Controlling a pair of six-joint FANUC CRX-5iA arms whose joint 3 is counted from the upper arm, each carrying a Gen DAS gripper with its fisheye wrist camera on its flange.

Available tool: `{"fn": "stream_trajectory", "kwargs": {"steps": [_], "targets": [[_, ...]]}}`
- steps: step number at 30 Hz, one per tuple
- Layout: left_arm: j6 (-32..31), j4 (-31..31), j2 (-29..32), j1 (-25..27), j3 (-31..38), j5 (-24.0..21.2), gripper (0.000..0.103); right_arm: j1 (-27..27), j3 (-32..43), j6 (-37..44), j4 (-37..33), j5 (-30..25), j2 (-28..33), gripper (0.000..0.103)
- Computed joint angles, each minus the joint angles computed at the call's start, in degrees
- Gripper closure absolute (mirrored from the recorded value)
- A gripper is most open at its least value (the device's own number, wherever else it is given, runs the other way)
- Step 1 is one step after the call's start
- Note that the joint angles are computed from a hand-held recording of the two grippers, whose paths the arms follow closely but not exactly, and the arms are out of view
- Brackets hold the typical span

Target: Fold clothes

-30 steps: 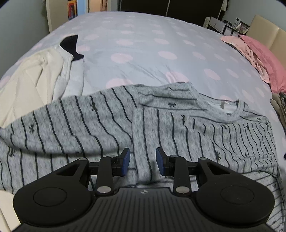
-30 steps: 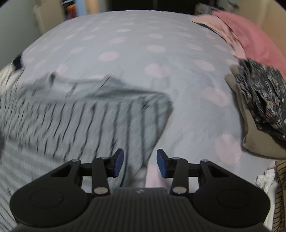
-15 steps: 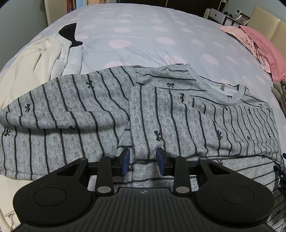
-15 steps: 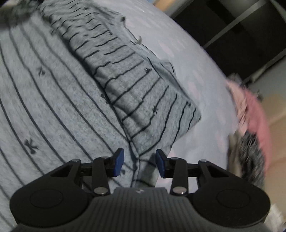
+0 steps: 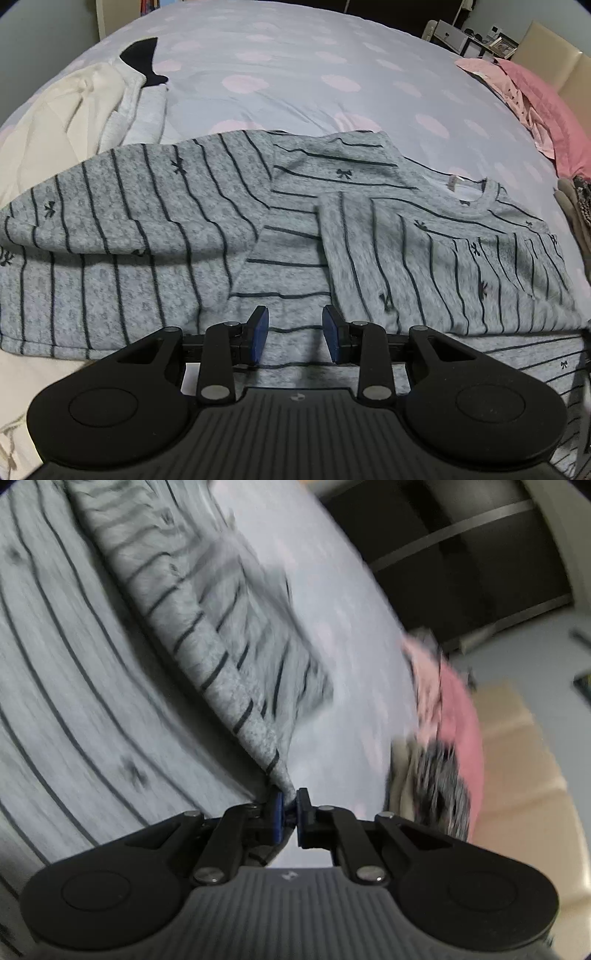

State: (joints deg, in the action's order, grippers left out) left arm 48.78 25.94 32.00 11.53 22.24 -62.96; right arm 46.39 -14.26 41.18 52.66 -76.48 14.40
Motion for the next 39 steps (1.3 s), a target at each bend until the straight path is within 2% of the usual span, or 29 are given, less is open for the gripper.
{"fn": "stream_trajectory", "kwargs": {"steps": [3, 5, 7, 10, 12, 17, 22, 26, 30, 35, 38, 39], "targets": [[-1.38, 0.9, -0.13, -0.14, -0.18, -0.83, 0.073, -0.18, 0.18, 2.25, -3.62, 1.84, -1.02, 0.095], [-2.26, 1.31, -0.22, -0.38, -0.3, -0.92, 0.068, -0.49, 1.0, 4.16, -5.1, 2.37, -1.62, 0.094], [-2.69, 1.41, -0.36, -0.73, -0.43, -0.39, 0.063, -1.17, 2.33, 5.67, -7.63, 2.97, -2.61, 0.083], [-2.56, 1.29, 0.5, -1.28, 1.33, -0.73, 0.063, -3.71, 5.68, 6.19, -13.86, 4.74, -5.69, 0.076], [-1.94, 1.25, 1.33, -1.66, 2.87, -0.88, 0.063, -4.87, 7.01, 4.8, -16.42, 6.2, -7.46, 0.071], [-0.05, 1.44, 3.94, -2.91, 6.8, 0.03, 0.063, -7.95, 8.43, -6.13, -17.75, 10.04, -9.25, 0.068], [1.72, 0.02, 7.48, -4.35, 11.55, 0.36, 0.063, -11.96, 11.97, -18.14, -17.83, 11.83, -6.39, 0.066], [3.12, -2.09, 10.13, -5.11, 14.93, -0.08, 0.063, -16.19, 18.29, -20.26, -21.91, 11.3, -2.19, 0.066], [3.63, -2.24, 11.77, -5.29, 16.46, -0.47, 0.063, -19.92, 23.13, -21.94, -28.96, 14.43, 0.09, 0.067], [3.0, -1.11, 13.09, -5.24, 17.38, -1.15, 0.063, -21.65, 29.93, -22.03, -30.72, 11.75, 6.28, 0.067], [2.03, 0.4, 13.33, -5.09, 16.81, -1.16, 0.072, -22.71, 31.91, -22.95, -32.29, 10.82, 8.22, 0.071], [1.59, 0.97, 13.34, -5.05, 16.52, -1.16, 0.073, -23.17, 31.93, -23.23, -33.29, 11.19, 8.27, 0.075]]}}
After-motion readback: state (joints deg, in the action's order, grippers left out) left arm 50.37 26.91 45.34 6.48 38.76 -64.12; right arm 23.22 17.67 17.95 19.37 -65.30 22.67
